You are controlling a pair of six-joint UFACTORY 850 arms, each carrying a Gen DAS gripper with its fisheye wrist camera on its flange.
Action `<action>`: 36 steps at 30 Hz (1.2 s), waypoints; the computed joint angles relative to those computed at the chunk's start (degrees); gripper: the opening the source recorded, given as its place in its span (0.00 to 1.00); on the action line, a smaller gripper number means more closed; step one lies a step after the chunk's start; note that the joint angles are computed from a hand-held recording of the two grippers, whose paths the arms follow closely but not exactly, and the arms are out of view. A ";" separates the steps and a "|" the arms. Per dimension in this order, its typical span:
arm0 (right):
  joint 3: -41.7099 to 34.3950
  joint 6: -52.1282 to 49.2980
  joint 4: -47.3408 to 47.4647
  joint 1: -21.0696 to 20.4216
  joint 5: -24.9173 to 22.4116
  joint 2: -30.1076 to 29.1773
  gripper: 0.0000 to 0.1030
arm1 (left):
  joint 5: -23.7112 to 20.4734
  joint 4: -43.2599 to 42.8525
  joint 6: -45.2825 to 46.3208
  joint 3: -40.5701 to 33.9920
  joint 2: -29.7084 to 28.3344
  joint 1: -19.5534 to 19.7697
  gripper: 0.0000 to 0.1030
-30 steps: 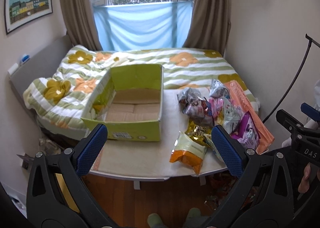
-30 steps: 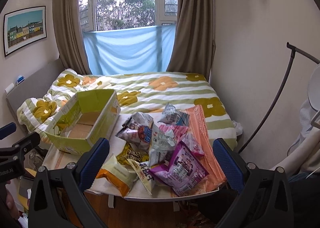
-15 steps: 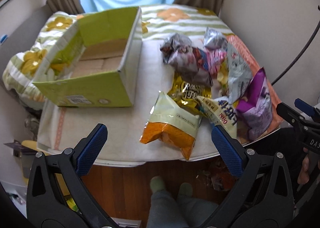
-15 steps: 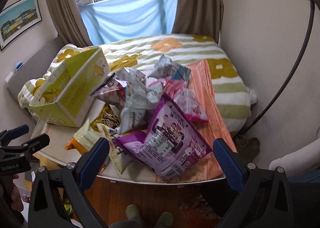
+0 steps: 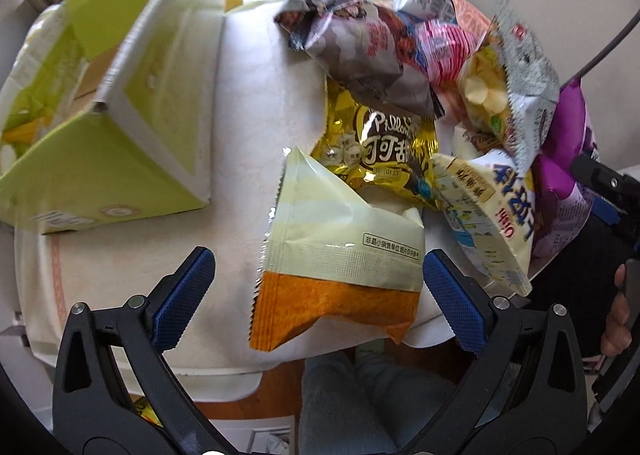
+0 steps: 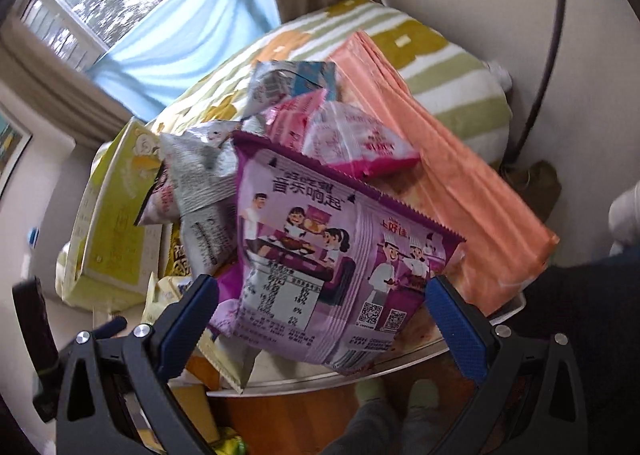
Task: Organize snacks
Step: 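Grasp the orange-and-cream bag with the left tool while the right tool grasps the purple bag, then carry both bags into the yellow-green box and open both tools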
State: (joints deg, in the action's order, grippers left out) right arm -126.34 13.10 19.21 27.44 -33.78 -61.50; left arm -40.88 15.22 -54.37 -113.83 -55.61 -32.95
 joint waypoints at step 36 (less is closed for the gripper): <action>0.30 -5.14 0.61 -0.34 0.78 2.33 0.72 | 7.28 0.00 -5.98 5.62 4.98 -1.35 0.63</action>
State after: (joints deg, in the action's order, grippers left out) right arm -126.04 7.96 19.81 27.10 -33.00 -59.16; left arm -33.60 15.22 -60.34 -108.21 -50.63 -34.29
